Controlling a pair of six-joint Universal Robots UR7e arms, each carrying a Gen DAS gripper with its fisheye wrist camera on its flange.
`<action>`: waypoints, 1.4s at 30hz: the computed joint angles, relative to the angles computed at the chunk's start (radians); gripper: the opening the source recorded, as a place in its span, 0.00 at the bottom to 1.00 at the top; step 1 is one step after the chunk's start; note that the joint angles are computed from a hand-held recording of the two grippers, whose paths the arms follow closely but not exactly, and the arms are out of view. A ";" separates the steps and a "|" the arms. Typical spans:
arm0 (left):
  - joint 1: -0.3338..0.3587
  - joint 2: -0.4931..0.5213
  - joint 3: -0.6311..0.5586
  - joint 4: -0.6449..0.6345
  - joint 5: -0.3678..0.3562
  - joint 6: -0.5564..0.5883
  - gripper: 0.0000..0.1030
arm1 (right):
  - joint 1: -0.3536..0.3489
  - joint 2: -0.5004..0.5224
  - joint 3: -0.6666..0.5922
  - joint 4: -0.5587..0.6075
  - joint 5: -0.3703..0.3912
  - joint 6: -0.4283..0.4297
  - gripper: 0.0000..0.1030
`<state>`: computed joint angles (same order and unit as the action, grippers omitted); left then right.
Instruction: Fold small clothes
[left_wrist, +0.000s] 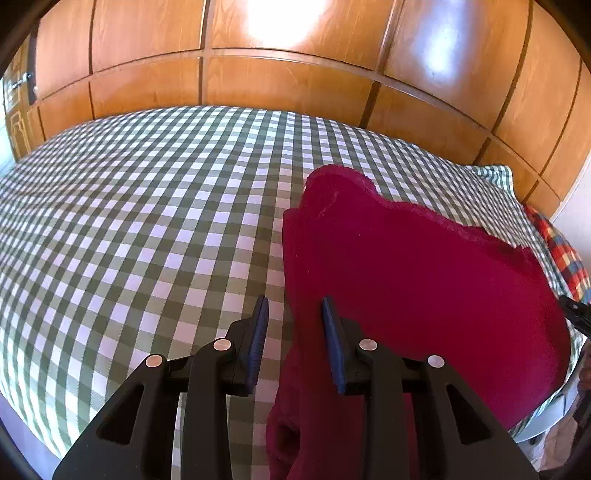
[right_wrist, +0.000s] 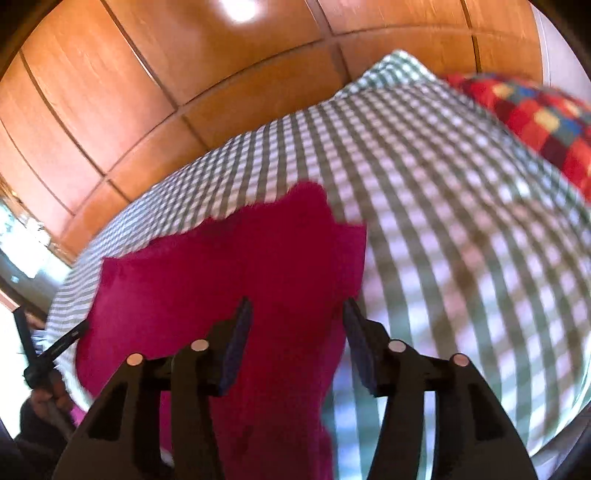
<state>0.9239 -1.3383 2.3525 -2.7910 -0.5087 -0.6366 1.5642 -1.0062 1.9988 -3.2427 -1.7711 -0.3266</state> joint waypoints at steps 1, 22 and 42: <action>-0.003 0.001 -0.003 0.006 0.002 -0.001 0.28 | 0.006 0.017 -0.018 0.000 -0.030 0.000 0.36; 0.018 0.025 -0.070 -0.026 0.026 0.105 0.50 | 0.072 0.059 0.015 -0.185 -0.250 -0.040 0.41; 0.153 0.159 -0.256 0.174 0.080 -0.023 0.17 | 0.138 0.335 -0.180 -0.300 -0.318 -0.180 0.72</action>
